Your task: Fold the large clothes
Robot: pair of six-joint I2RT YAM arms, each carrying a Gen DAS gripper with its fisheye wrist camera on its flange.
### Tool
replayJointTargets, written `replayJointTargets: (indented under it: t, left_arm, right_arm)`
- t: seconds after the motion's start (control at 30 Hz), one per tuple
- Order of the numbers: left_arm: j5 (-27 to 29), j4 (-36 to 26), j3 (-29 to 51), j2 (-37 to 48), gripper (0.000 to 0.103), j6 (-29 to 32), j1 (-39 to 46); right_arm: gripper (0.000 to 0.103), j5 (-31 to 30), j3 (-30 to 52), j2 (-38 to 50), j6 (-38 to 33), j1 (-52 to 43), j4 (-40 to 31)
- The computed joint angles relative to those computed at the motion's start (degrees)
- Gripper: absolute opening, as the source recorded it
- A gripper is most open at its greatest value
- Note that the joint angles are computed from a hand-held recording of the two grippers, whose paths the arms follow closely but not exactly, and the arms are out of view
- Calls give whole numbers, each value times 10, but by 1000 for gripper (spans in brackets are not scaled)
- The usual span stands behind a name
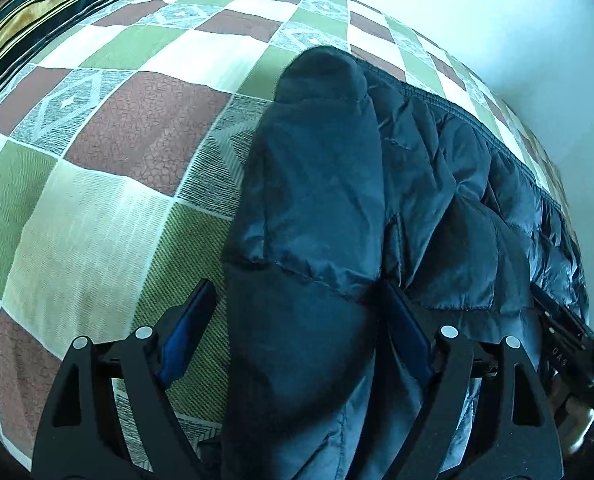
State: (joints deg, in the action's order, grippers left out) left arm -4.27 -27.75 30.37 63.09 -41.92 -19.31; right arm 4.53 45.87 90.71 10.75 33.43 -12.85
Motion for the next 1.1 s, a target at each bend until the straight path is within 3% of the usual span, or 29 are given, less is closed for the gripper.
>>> replayJointTargets:
  t: [0.07,0.23,0.3,0.33,0.4,0.5,0.7,0.87,1.1]
  left_arm:
    - [-31,-15,4,1,93,-8,-10]
    - [-16,-18,12,23,90,-1,-16]
    - [24,1,4,13,65,16,-3]
    - [56,13,-2,3,45,22,7]
    - [74,12,1,-5,29,20,9]
    - [55,-16,24,-26,17,5,-13]
    - [-30,-89,132,-58,13,-13,-113]
    - [-119,-123,271,37,13,-22,-238]
    - [-198,-184,443,177,13,-31,-327]
  right_arm:
    - [39,-1,0,-1,0,0,0]
    - [39,0,-4,-2,-2,0,7]
    - [39,1,-5,-2,-1,0,7]
    - [39,0,-5,-2,-1,0,8]
    - [39,2,-6,-3,-1,1,9]
    - [39,3,-6,-2,-4,1,10]
    - [39,8,-5,1,-4,3,12]
    - [39,0,2,7,-3,0,11]
    - [39,-79,-9,-43,-14,-62,0]
